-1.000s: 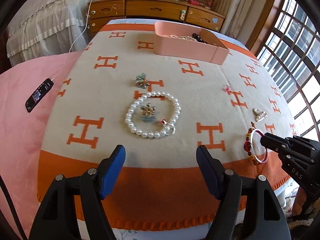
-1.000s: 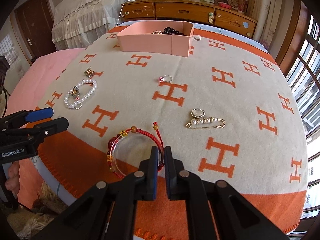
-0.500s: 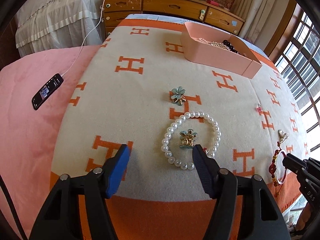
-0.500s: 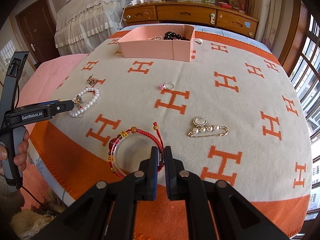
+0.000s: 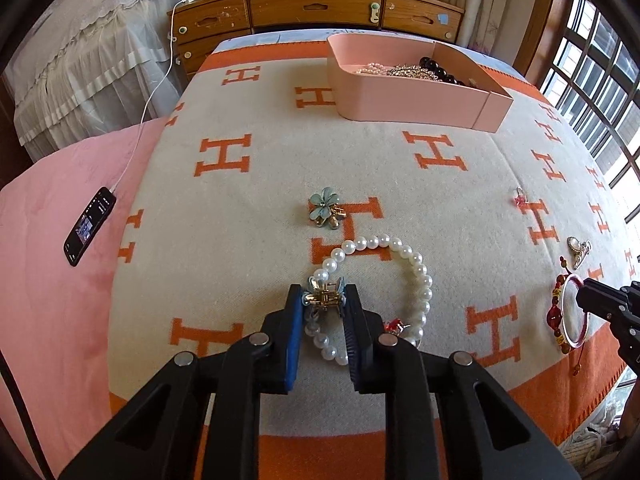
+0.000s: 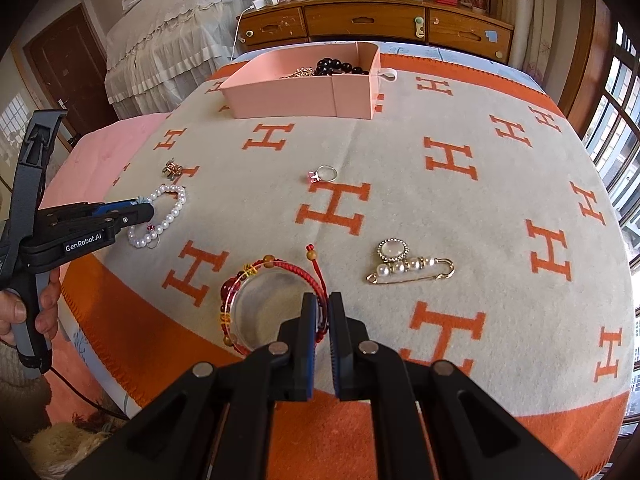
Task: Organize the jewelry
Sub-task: 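Grasp the flower brooch with the left tool while both tools carry items into the pink box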
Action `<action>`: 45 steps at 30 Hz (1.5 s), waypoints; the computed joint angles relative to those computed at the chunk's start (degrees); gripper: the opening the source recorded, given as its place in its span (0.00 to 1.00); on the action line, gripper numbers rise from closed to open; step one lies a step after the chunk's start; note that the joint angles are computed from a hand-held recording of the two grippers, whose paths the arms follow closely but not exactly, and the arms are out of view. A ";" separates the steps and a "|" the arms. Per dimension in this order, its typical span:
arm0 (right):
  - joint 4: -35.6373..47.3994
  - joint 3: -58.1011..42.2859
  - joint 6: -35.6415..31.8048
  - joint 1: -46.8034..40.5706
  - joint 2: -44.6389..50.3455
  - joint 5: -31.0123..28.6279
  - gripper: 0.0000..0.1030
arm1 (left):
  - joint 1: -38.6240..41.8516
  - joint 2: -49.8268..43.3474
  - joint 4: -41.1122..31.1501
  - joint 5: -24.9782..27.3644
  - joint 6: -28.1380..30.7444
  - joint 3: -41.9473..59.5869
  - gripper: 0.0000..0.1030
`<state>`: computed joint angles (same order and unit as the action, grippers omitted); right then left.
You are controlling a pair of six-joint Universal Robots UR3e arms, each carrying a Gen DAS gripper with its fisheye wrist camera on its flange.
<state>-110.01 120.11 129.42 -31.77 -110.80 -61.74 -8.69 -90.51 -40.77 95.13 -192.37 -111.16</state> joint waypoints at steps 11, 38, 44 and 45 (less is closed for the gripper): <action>4.38 -3.62 -0.96 -1.20 -1.40 3.88 0.06 | 0.92 8.42 2.24 -5.72 -0.18 -1.90 0.16; -14.42 -51.03 35.44 16.82 41.55 1.60 0.06 | 0.89 -24.60 -4.68 -6.94 -3.38 45.10 0.16; -14.98 -57.52 39.37 19.16 50.69 -0.04 0.06 | 0.59 -33.90 -4.88 -6.26 -4.13 52.33 0.17; -14.71 -58.51 39.39 19.61 51.93 -0.30 0.06 | 0.62 -34.71 -4.95 -6.38 -4.17 52.70 0.17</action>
<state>-124.72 61.60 168.81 -12.16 -58.87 -62.04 -8.08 -125.22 -45.72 88.75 -196.55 -58.46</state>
